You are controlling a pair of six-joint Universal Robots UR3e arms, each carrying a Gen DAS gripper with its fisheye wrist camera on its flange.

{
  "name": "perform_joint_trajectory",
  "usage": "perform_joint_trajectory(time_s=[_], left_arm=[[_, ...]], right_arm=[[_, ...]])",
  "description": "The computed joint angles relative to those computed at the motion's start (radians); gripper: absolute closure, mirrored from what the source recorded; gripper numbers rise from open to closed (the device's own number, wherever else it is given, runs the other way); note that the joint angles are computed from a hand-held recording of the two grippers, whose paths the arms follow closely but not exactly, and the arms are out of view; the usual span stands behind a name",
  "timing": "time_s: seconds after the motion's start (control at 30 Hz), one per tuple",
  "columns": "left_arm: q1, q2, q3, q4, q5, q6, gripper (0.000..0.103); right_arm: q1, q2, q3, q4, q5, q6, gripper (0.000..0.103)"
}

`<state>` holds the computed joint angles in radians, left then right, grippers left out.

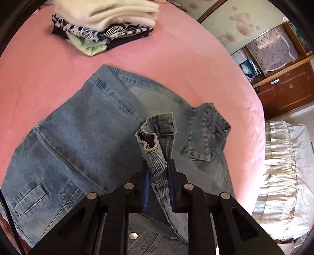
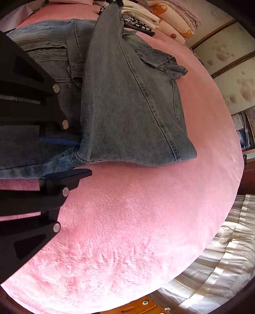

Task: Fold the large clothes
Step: 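Grasp the denim cuff with the left tool and lift it, then lay the cuff flat across the jacket front and open the left tool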

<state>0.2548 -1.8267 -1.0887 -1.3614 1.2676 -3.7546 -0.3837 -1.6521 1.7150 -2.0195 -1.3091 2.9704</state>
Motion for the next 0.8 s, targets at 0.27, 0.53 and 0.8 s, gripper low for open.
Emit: perform_joint_trajectory(time_s=[0.27,0.53,0.8], left_arm=[[0.034,0.076,-0.294,0.133,0.007,-0.021,0.088],[-0.041,0.031,-0.212,-0.005,0.158,0.068,0.079],[-0.131,0.006,-0.092,-0.153,0.282,0.107,0.053]], right_arm=[[-0.027,0.054,-0.040,0.061,0.048,-0.027,0.088],[-0.031,0.131,-0.080,0.115,0.057,0.060,0.087],[0.030,0.078,-0.140,0.210,-0.038,0.103,0.081]])
